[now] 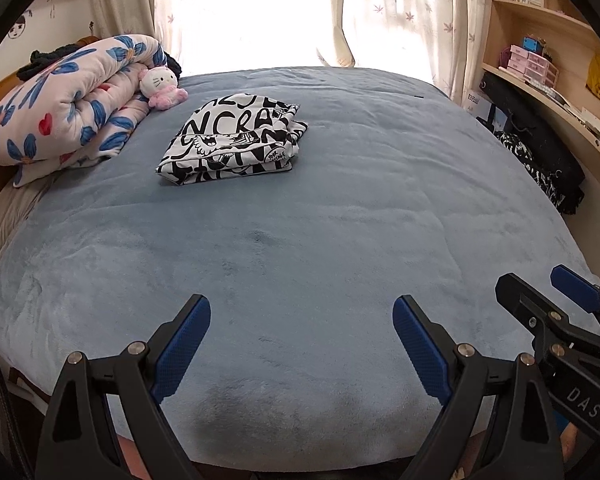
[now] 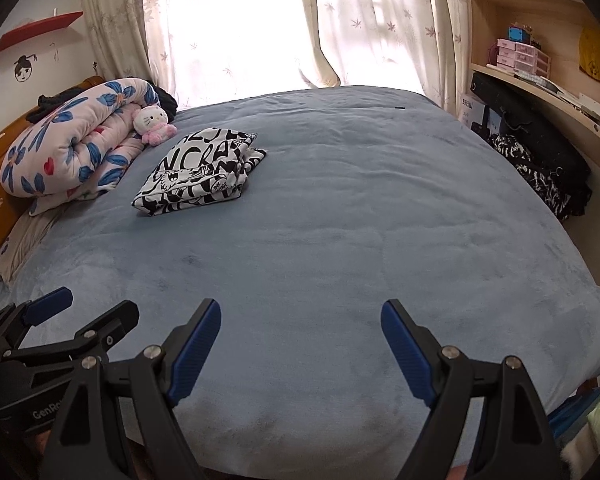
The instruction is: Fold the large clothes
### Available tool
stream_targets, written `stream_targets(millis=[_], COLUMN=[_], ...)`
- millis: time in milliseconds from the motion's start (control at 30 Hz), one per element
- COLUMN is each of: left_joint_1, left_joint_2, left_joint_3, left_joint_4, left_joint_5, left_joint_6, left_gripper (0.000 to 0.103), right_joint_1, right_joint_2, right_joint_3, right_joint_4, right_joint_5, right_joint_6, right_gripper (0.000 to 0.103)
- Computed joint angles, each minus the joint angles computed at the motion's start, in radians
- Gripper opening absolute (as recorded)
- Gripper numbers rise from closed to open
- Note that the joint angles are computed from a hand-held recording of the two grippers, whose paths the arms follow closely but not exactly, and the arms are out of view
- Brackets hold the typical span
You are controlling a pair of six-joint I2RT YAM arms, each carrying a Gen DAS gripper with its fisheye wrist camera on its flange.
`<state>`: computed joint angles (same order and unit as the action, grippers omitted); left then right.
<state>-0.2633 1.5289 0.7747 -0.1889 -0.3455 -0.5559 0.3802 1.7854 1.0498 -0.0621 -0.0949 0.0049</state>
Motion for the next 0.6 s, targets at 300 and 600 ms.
stream_targets(millis=[300,600], left_joint_1=[0.003,0.014], left_joint_2=[0.021,0.017], left_joint_3=[0.012,0.008], left_joint_4=[-0.005,-0.002], left_joint_5=[0.009,0.017], left_joint_6=[-0.026,-0.029], left_gripper=[0.092,0.092], right_joint_1=[0.003,0.012], right_joint_2=[0.013,0.029], right_joint_3=[0.000,0.008], right_joint_4=[0.019,0.023], right_joint_5=[0.023,0.049], right_joint_6=[-0.011,-0.011], right_gripper=[0.083,0.083])
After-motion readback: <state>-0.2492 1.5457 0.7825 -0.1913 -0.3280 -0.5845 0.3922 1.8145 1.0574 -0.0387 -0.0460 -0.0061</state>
